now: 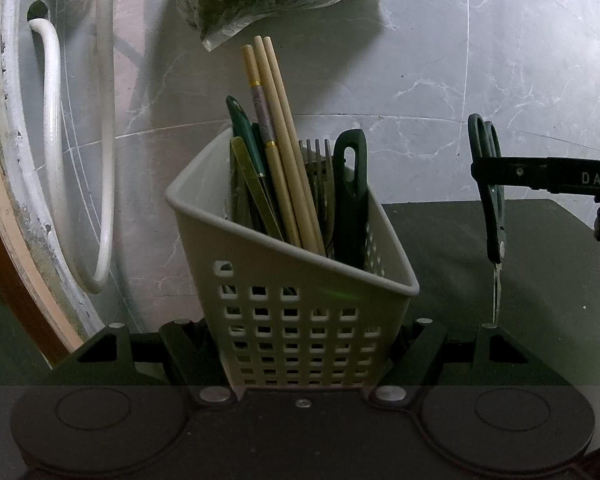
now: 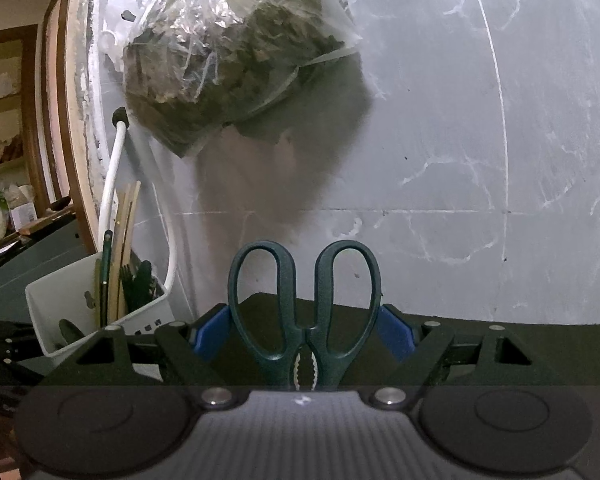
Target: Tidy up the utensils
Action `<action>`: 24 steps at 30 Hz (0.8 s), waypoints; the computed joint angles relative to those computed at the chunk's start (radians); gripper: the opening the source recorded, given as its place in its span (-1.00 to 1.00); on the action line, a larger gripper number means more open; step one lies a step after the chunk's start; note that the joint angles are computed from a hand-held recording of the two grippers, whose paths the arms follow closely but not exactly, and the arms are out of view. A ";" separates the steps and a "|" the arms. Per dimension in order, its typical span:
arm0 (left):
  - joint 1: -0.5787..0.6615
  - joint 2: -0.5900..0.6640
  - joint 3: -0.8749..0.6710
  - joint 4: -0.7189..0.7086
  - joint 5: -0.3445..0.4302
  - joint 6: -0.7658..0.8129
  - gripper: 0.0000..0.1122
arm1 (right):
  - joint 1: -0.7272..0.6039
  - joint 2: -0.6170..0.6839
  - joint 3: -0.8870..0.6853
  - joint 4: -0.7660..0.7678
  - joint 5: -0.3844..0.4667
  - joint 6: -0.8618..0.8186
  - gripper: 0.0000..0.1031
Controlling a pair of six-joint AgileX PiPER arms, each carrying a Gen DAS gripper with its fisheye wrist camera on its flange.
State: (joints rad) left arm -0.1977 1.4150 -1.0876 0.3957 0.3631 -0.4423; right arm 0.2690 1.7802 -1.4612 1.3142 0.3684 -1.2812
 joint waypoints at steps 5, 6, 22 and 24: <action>0.000 0.000 0.001 0.002 -0.001 -0.002 0.36 | 0.003 -0.003 0.004 0.018 -0.005 -0.021 0.42; 0.000 -0.001 0.002 0.002 -0.001 -0.002 0.36 | -0.003 -0.002 -0.003 0.010 0.015 -0.016 -0.51; -0.001 0.001 0.000 0.004 -0.001 -0.005 0.36 | -0.012 0.147 -0.190 -0.529 0.067 0.531 0.28; -0.003 0.001 0.001 0.008 -0.001 -0.010 0.36 | -0.018 0.211 -0.281 -0.629 0.103 0.649 0.30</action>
State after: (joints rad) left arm -0.2003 1.4160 -1.0867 0.4041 0.3618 -0.4518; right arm 0.2506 1.9914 -1.7418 0.6853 0.4712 -0.6322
